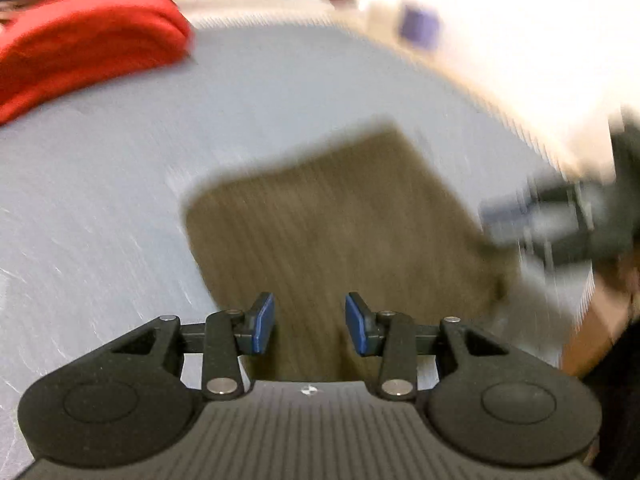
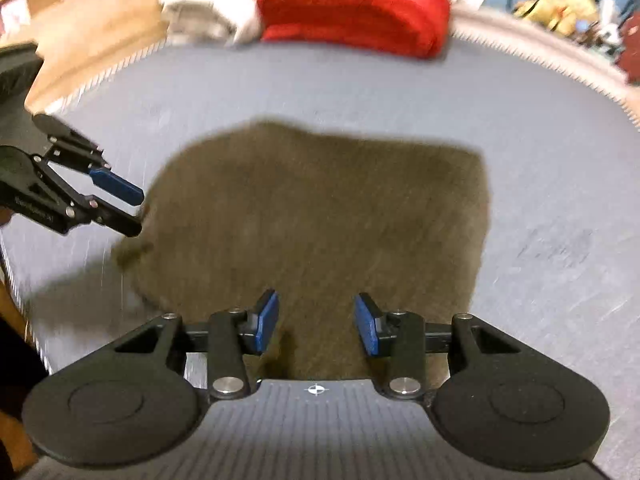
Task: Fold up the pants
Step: 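Lay the folded pants down and open both grippers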
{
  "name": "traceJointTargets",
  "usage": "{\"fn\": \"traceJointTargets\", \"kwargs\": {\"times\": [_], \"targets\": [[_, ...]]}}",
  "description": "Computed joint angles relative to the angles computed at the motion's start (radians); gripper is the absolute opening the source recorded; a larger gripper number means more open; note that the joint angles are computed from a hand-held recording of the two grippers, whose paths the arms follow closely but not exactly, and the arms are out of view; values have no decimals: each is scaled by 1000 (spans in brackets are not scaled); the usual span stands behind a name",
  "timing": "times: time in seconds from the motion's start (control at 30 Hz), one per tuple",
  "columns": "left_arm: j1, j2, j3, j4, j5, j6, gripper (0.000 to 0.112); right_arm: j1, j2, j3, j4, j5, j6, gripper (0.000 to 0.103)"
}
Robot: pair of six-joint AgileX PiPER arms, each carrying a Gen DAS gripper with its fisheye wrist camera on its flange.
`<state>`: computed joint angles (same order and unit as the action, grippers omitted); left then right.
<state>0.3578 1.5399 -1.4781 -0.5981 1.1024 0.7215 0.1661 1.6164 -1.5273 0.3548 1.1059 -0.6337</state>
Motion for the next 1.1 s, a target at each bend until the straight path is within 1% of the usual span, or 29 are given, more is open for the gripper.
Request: {"fn": "traceJointTargets", "kwargs": {"times": [0.03,0.07,0.1,0.13,0.17,0.2,0.23,0.27,0.3,0.33,0.37,0.43,0.5,0.53,0.6,0.63,0.67,0.7,0.73,0.77,0.8,0.83,0.87,0.9,0.93,0.97,1.0,1.07,1.1], "targets": [[1,-16,22,-9,-56,-23,40,-4,-9,9,3,-5,1,45],[-12,-9,19,4,-91,-60,34,3,-7,12,-16,-9,6,45],[-34,11,10,56,-112,-123,23,18,-6,24,-61,-18,8,44],[-65,48,-14,149,-111,-207,19,44,1,31,-138,-15,27,43],[-90,93,-13,249,-107,-272,19,73,14,39,-216,-3,49,42],[-128,117,-13,349,-103,-346,19,86,16,69,-254,-16,44,42],[-165,128,4,440,-114,-400,19,97,18,78,-264,-29,45,42],[-200,127,15,530,-124,-450,14,96,26,64,-256,-22,51,42],[-223,119,22,580,-129,-482,14,91,32,49,-235,-11,58,42],[-234,95,39,591,-151,-494,15,80,32,43,-219,-7,54,42],[-229,66,51,561,-172,-480,15,81,24,51,-224,-26,52,42],[-235,13,72,566,-214,-502,16,70,-12,85,-194,-70,30,42],[-241,-47,105,543,-280,-502,16,55,-44,98,-139,-98,22,44],[-240,-64,118,503,-307,-487,16,46,-51,99,-118,-111,20,44],[-198,-94,129,336,-323,-376,16,32,-60,108,-82,-134,3,46],[-182,-104,138,243,-321,-307,19,26,-54,104,-71,-140,-9,46],[-188,-96,147,190,-332,-265,21,24,-44,98,-65,-140,-22,48],[-196,-90,152,177,-329,-244,26,32,-39,97,-69,-138,-24,49],[-213,-79,153,204,-322,-250,37,39,-40,101,-81,-133,-23,49],[-237,-42,147,272,-307,-277,43,50,-30,101,-100,-127,-19,53],[-262,12,134,372,-271,-326,58,64,-20,94,-132,-104,-7,62],[-280,42,152,451,-276,-385,72,85,2,78,-186,-60,13,65],[-288,41,171,490,-306,-446,74,111,17,88,-248,-52,35,68],[-285,46,156,489,-297,-475,74,125,17,109,-276,-77,46,70],[-277,45,131,468,-268,-481,73,132,24,101,-279,-77,62,70],[-284,32,126,481,-268,-504,73,141,29,87,-290,-71,88,70],[-290,7,145,499,-292,-518,73,146,30,78,-297,-73,104,69],[-312,-57,198,534,-369,-541,74,151,13,82,-290,-90,114,69],[-332,-92,226,561,-406,-568,79,157,2,87,-292,-101,122,70]]}}
